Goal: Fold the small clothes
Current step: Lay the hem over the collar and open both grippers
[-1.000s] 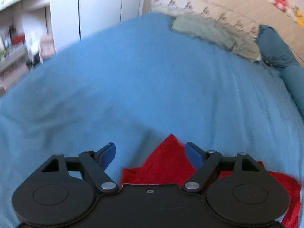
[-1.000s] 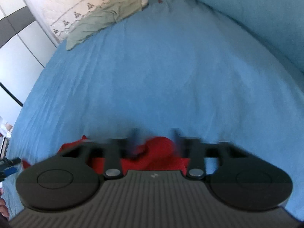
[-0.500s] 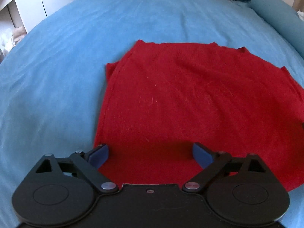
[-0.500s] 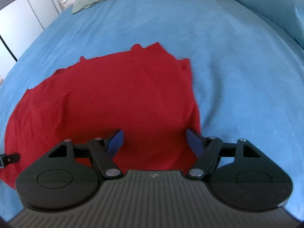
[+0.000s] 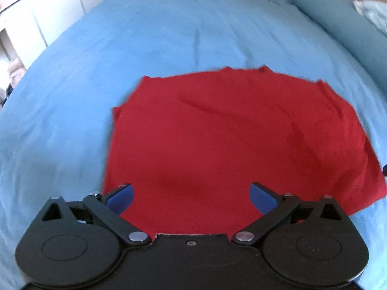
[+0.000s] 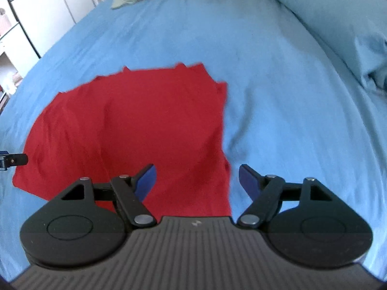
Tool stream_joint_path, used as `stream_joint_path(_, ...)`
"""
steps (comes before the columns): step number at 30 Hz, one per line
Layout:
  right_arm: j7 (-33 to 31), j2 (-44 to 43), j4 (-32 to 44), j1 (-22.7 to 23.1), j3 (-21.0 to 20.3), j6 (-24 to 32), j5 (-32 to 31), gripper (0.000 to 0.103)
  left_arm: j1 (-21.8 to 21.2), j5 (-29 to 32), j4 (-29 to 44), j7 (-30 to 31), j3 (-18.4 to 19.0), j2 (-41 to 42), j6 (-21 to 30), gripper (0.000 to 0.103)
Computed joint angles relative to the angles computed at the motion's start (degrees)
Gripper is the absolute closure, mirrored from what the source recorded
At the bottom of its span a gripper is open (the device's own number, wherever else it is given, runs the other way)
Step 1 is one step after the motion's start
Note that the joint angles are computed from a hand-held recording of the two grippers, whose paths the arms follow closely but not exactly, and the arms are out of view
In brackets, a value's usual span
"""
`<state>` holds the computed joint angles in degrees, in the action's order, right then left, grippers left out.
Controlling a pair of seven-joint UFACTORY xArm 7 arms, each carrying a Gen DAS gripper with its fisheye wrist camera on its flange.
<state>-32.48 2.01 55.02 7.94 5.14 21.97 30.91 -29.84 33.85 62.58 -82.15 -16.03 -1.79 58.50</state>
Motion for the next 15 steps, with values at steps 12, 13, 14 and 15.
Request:
stream_joint_path(12,-9.6,9.2,4.3,-5.1,4.5,-2.0,13.4,0.040,-3.2,3.5,11.5,0.5,4.7,14.5,-4.7,0.000)
stream_joint_path(13,-10.4,9.6,4.5,-5.1,4.7,-2.0,13.4,0.042,-3.4,3.1,12.6,0.9,5.2,15.7,-4.5,0.000)
stream_joint_path(14,-11.6,9.8,4.9,-5.3,5.0,-1.6,13.7,0.045,-3.9,2.5,14.0,1.5,5.6,17.0,-3.7,0.000)
stream_joint_path(15,-11.7,10.3,5.3,-5.2,5.0,-1.2,13.4,0.049,-4.1,1.9,14.8,2.1,6.1,17.9,-3.4,0.000)
